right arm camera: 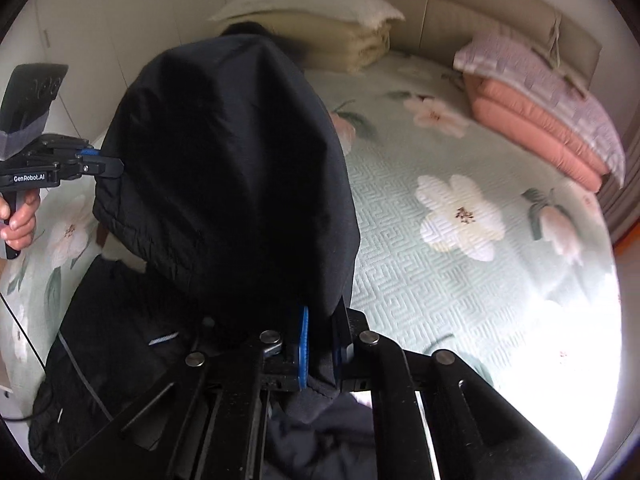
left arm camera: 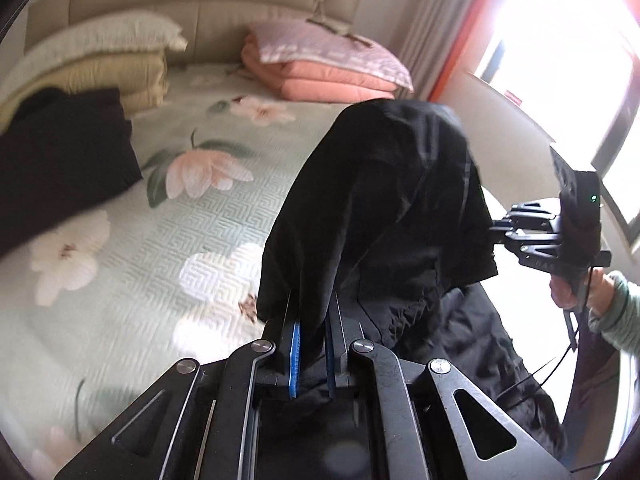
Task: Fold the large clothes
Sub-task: 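Lift the hood with both tools and fold it toward the hem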
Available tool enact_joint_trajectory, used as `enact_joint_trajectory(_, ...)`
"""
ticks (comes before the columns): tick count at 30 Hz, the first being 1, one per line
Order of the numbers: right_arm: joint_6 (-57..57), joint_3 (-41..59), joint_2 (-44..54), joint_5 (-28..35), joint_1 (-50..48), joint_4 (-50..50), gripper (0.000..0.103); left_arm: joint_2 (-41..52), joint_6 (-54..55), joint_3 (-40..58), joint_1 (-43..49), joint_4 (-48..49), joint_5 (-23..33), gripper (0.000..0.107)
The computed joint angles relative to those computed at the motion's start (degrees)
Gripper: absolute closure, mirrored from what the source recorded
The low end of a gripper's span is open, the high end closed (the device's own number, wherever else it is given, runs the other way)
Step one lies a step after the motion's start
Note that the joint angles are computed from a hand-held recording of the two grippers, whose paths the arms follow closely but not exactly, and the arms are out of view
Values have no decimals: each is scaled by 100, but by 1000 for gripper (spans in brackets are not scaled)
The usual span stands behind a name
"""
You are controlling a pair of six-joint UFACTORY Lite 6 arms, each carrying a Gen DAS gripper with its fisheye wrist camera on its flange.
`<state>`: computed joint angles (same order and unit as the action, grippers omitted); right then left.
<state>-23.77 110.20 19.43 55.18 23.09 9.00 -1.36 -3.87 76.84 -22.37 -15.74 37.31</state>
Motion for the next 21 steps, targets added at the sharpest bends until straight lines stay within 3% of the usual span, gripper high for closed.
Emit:
enact_joint_trajectory(5, 912, -2349, -2647, -187, 696, -924, 95, -1457, -2886, -552, -1787, 2422, 756, 97)
enact_joint_trajectory(9, 2667, -3715, -4395, 333, 2199, -2670, 95, -1861, -5271, -694, -4015, 4177, 2011, 97)
enact_joint_trajectory(12, 3604, -4696, -5311, 803, 3037, -3173, 95, -1753, -6738, -989, -5528, 4740, 2782, 95)
enact_joint_trajectory(15, 4723, -5896, -6178, 1490, 4076, -3921, 96, -1582, -7859, -1641, -6474, 4551, 2825, 92)
enact_joint_trajectory(19, 4217, -6910, -6975, 1642, 2899, -2804, 96, -1590, -9034, -2926, -7111, 3851, 2014, 93)
enact_joint_trajectory(21, 3843, -6949, -7215, 1863, 2370, -2380, 96, -1843, -9669, -3321, -7458, 3770, 1911, 93)
